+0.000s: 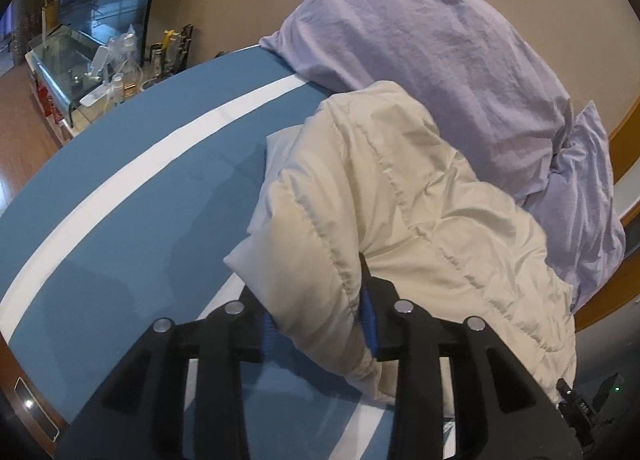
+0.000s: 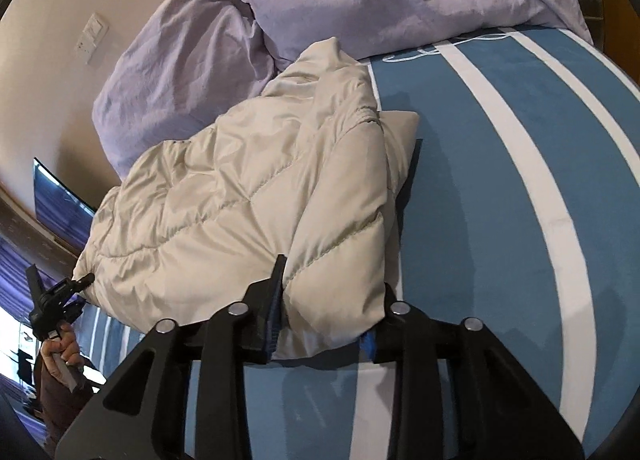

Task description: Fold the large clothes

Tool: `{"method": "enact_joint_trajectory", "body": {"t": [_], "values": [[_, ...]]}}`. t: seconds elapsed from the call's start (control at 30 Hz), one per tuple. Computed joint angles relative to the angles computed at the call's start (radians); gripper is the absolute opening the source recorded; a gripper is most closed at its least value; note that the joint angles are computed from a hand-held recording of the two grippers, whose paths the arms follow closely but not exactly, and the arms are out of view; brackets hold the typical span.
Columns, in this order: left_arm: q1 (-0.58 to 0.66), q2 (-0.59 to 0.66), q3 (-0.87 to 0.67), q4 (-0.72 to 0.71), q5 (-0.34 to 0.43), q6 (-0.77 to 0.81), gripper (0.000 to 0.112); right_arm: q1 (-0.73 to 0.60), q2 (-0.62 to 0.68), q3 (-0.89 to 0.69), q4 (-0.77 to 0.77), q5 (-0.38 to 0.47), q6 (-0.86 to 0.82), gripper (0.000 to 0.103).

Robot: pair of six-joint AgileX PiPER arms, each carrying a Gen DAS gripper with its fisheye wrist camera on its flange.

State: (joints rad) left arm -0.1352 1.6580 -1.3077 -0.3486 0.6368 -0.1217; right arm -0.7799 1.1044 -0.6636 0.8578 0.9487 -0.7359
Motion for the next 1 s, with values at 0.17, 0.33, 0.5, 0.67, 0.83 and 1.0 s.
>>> {"method": "enact_joint_trajectory", "body": {"t": [0.17,0.33,0.5,0.67,0.83,1.0], "values": [[-0.007,-0.006,0.007,0.056,0.003,-0.049,0.065,0.14,-0.091,-0.025,-0.217,-0.151,0.236,0.055],[-0.005,-0.013,0.021,0.054,-0.012,-0.054,0.084,0.36,-0.164,-0.045,-0.523,-0.322,0.548,0.061],[0.008,0.005,0.022,-0.027,-0.01,-0.027,0.087,0.596,-0.13,-0.068,-0.733,-0.392,0.788,0.061],[0.009,0.02,0.024,-0.083,-0.017,-0.023,0.088,0.801,-0.074,-0.072,-0.92,-0.44,1.026,0.061],[0.015,0.038,0.026,-0.154,-0.03,-0.007,0.088,0.953,-0.024,-0.073,-1.109,-0.461,1.251,0.061],[0.011,0.047,0.03,-0.181,-0.049,-0.004,0.088,1.059,0.0,-0.07,-1.244,-0.468,1.418,0.061]]}}
